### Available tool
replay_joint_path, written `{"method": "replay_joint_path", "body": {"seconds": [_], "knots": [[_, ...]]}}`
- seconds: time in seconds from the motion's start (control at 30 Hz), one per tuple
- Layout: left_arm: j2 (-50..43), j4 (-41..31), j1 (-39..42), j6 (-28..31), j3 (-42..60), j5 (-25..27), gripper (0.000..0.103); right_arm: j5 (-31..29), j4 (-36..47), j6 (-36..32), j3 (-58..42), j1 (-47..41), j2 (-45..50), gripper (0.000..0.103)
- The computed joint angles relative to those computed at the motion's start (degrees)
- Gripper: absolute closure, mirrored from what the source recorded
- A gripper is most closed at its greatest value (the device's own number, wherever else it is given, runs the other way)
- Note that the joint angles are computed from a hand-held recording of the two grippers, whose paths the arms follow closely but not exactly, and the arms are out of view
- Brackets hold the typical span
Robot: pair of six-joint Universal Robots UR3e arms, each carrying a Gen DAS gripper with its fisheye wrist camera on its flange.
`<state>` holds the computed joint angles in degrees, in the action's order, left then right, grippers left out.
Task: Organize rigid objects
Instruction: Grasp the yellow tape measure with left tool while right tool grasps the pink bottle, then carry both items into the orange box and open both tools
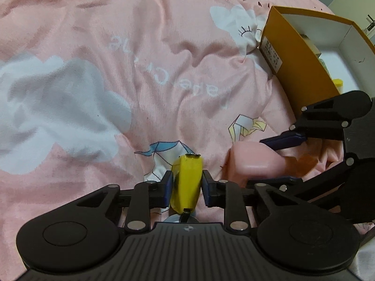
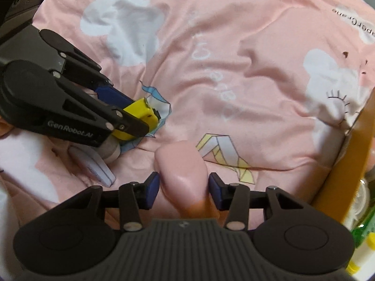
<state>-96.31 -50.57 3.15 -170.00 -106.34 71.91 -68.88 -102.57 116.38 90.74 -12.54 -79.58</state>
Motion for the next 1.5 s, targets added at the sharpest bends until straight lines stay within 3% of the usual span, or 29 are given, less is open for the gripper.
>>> {"method": "replay_joint_path", "body": {"seconds": [0.27, 0.5, 0.83, 1.27, 1.5], "knots": [[-1.2, 3.7, -0.1, -1.6, -1.1, 0.6, 0.080, 1.3, 0.0, 1.1, -1.9, 1.2, 2.6, 0.056], [1.4, 7.5, 0.2, -2.2, -4.1, 0.0, 0.081, 3.6, -3.4, 5.2, 2.8, -0.2, -0.7, 0.057], [7.3, 11.3, -0.9, -5.4, -4.5, -2.7, 0.081, 14.8, -6.4, 12.9, 11.8, -10.5, -13.3, 0.061], [4.3, 16.0, -7.0, -10.5, 8.4, -6.0, 0.081, 28.3, 0.4, 11.3, 10.3, -26.5, -27.4, 0.061], [-6.1, 17.2, -12.5, -13.2, 22.4, -8.9, 0.081, 27.6, -2.5, 13.5, 3.0, -32.4, -25.8, 0.061]]}}
